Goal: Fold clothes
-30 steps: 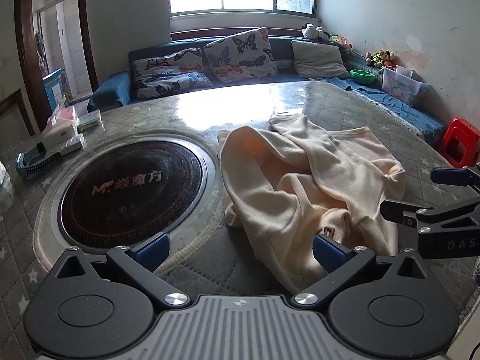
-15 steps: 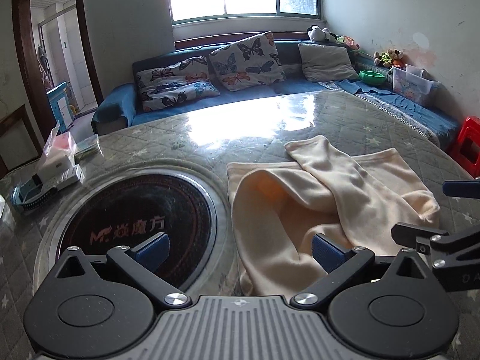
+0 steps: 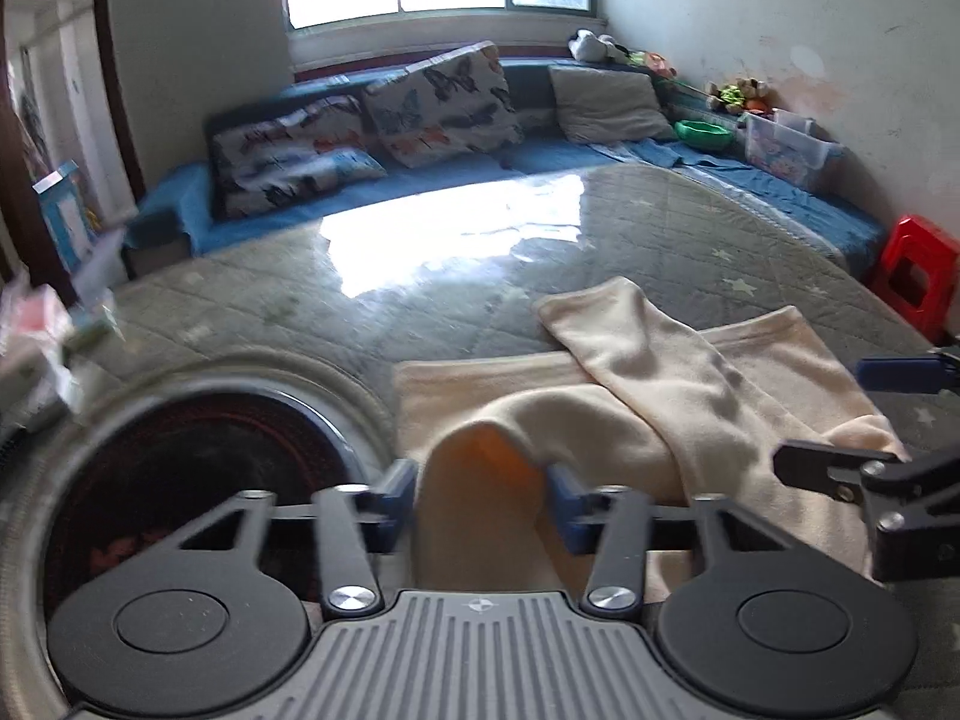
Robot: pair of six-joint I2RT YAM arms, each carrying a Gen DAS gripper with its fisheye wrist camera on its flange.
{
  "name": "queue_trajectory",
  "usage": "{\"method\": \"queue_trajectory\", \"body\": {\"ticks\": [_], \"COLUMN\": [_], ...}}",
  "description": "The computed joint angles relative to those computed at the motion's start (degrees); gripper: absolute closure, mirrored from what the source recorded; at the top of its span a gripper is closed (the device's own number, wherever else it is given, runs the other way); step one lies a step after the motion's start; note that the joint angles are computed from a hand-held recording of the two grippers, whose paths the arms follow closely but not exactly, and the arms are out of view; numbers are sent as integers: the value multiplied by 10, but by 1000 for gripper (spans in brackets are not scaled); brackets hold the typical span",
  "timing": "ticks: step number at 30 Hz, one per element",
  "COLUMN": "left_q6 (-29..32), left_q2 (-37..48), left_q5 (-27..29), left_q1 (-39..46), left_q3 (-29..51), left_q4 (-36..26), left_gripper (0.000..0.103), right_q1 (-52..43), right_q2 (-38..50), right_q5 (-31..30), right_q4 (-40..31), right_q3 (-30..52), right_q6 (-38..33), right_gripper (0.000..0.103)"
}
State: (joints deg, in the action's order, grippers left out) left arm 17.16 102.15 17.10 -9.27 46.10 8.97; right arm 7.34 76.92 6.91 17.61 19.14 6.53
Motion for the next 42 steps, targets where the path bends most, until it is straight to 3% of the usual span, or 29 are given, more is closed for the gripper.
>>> {"method": "queue_trajectory", "body": {"ticks": [1,4,16,22,25,26,35,42], "left_q6": [1,14,29,40,41,40,48,64], "left_q2": [7,6,-30,-53,-63,-66,-99,-120], "left_q5": [15,34,51,64,68,69,74,94], "left_q1": [6,18,69,88,95,97,150,218], "left_q3": [8,-6,-62,-88,-97,-101,-134,-151], "left_q4": [-12,12,59,67,67,69,70,57], "left_gripper": [87,95,96,96,96,96,96,96], "right_q1": [-2,-7,15,30,32,30,-9,-104], "right_q2": [11,43,234,280,262,254,114,-51], "right_q5": [-3,-13,-32,-2,6,8,43,33], "right_q4": [4,12,3,-12,-10,-8,31,-5], "right_q3": [8,31,201,239,223,214,88,-11], "right_q6": [-3,-11,-5,-20,-27,-24,-28,-40], "right_gripper": [13,17,39,58,82,95,99,99]}}
